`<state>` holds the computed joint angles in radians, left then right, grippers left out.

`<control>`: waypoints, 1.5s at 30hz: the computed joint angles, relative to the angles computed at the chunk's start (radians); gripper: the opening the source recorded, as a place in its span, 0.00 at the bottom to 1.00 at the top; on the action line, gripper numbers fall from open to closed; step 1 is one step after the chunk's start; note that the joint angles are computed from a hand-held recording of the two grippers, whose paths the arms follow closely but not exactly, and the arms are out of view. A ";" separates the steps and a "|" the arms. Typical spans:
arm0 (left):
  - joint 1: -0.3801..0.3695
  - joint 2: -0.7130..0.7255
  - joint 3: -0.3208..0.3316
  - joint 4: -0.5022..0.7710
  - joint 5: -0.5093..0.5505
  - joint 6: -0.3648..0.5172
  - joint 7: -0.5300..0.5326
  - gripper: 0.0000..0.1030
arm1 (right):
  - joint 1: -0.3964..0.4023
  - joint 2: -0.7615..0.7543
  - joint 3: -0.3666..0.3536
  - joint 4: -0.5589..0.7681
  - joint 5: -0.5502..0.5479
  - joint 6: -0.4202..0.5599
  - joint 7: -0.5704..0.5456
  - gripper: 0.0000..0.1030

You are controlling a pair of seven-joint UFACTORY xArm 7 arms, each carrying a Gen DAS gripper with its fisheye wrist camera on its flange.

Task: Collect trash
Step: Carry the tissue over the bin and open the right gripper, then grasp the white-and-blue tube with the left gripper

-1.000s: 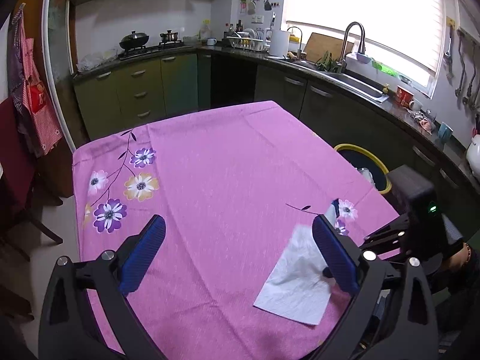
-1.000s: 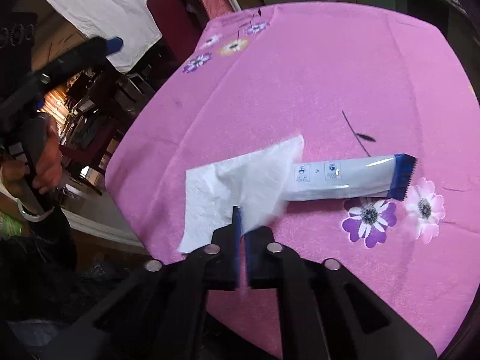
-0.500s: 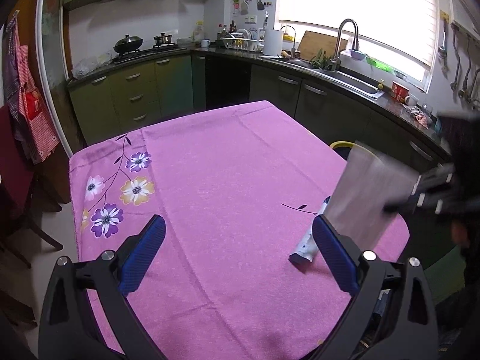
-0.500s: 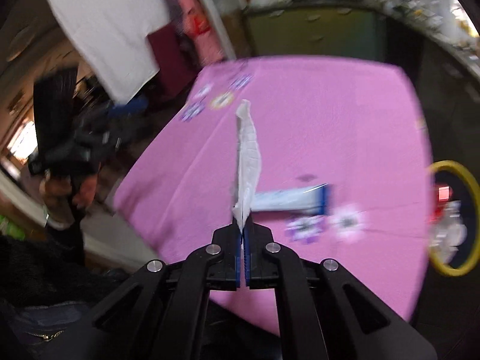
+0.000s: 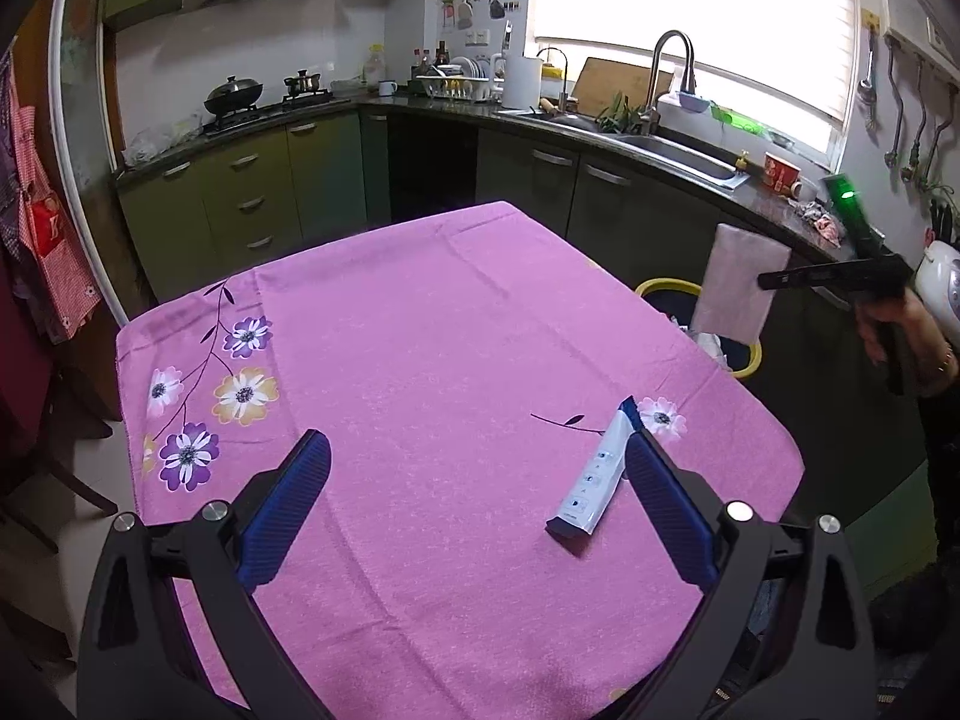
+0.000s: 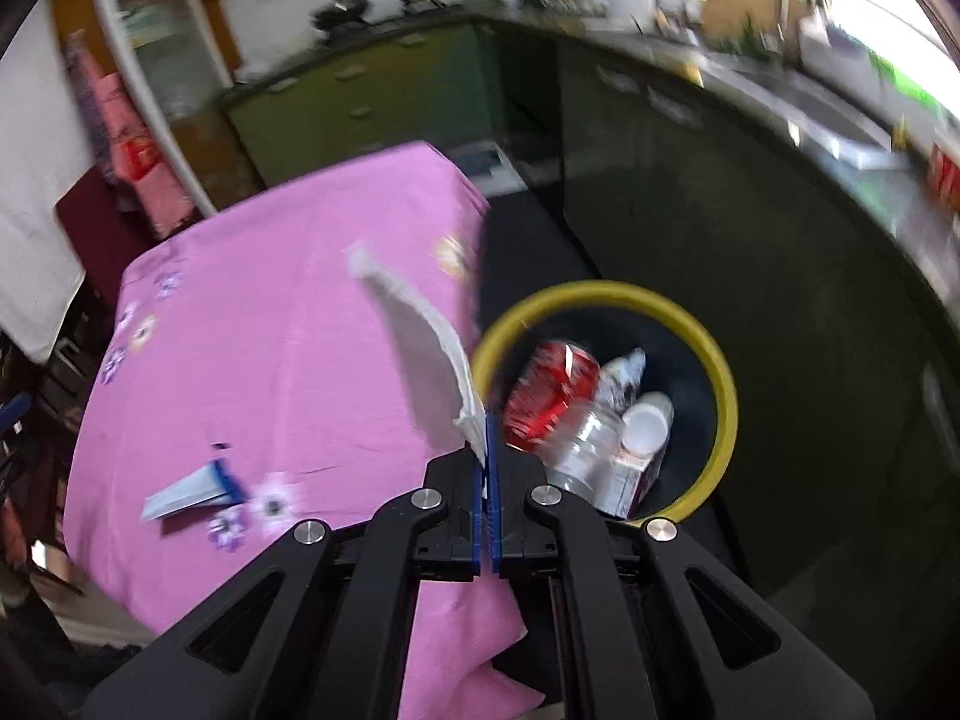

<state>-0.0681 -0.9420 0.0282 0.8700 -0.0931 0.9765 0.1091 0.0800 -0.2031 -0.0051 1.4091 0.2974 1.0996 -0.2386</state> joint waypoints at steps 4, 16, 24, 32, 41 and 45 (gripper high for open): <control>0.002 0.021 -0.007 0.012 0.005 0.003 -0.005 0.91 | -0.026 0.098 -0.020 0.022 0.035 0.005 0.004 0.02; -0.061 0.082 -0.018 0.026 -0.021 -0.013 0.040 0.92 | -0.081 0.139 -0.003 0.002 -0.176 -0.133 0.118 0.68; -0.129 0.164 -0.001 0.028 -0.096 -0.013 0.109 0.92 | -0.015 -0.123 -0.006 -0.197 -0.051 -0.154 0.011 0.68; -0.191 0.283 0.009 0.014 -0.178 -0.028 0.257 0.92 | 0.071 -0.255 0.016 -0.300 0.003 -0.133 -0.004 0.70; -0.180 0.359 -0.021 0.004 -0.179 -0.039 0.327 0.76 | 0.110 -0.261 0.004 -0.331 0.014 -0.137 -0.007 0.70; -0.171 0.374 -0.024 0.006 -0.184 -0.024 0.335 0.70 | 0.113 -0.246 -0.008 -0.330 0.027 -0.137 -0.030 0.70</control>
<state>-0.2394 -0.5677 0.0039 0.8756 -0.2770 0.9522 0.4436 0.1926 -0.4495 -0.0127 1.0794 0.3240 0.9629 -0.2689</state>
